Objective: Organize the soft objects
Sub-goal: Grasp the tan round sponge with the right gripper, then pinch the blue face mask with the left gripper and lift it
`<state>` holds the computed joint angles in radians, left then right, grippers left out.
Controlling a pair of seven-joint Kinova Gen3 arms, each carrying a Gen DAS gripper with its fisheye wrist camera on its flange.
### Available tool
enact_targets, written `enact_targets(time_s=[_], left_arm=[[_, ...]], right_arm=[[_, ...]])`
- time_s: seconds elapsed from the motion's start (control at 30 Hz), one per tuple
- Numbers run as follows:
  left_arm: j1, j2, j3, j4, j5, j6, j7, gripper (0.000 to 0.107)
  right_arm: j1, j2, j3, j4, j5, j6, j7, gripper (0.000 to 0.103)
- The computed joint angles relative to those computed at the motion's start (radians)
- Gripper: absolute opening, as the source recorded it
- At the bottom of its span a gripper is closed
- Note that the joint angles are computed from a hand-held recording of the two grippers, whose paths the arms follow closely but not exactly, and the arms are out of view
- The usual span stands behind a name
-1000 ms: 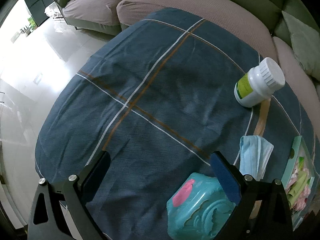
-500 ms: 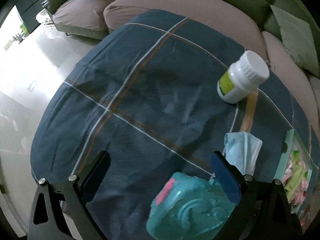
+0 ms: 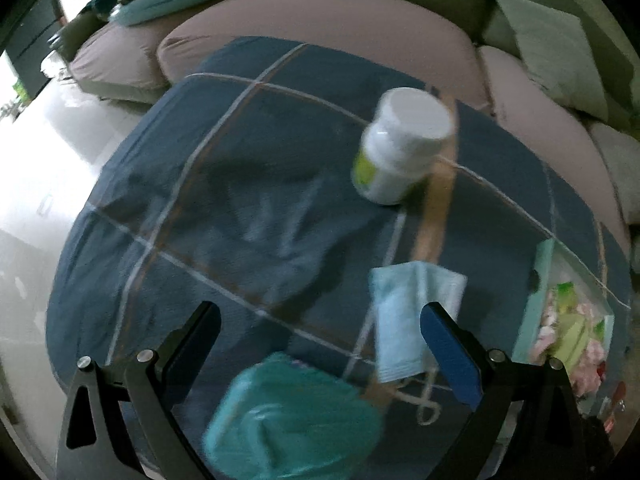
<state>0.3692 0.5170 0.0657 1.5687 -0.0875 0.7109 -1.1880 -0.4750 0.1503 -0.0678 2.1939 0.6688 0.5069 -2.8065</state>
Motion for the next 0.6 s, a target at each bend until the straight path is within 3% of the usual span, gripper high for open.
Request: enact_targets(time_s=[0.13,0.4,0.53,0.6], left_arm=[[-0.021,0.017,0.044,-0.017,0.054,-0.011,-0.048,0.100],[0.074,0.091,0.015,-0.106,0.004,0.051,-0.023,0.100],[0.116,0.152,0.003,-0.179,-0.027,0.115,-0.011,0.082],[0.136,0.178,-0.006,-0.210,-0.043,0.142,0.002,0.081]], right_arm=[[0.012,-0.010,0.007,0.015,-0.002,-0.008,-0.015,0.052],[0.048,-0.034,0.010,0.044,0.000,-0.027,-0.036,0.052],[0.065,-0.050,0.008,0.058,0.005,-0.036,-0.048,0.052],[0.073,-0.056,0.005,0.063,0.006,-0.037,-0.052,0.052]])
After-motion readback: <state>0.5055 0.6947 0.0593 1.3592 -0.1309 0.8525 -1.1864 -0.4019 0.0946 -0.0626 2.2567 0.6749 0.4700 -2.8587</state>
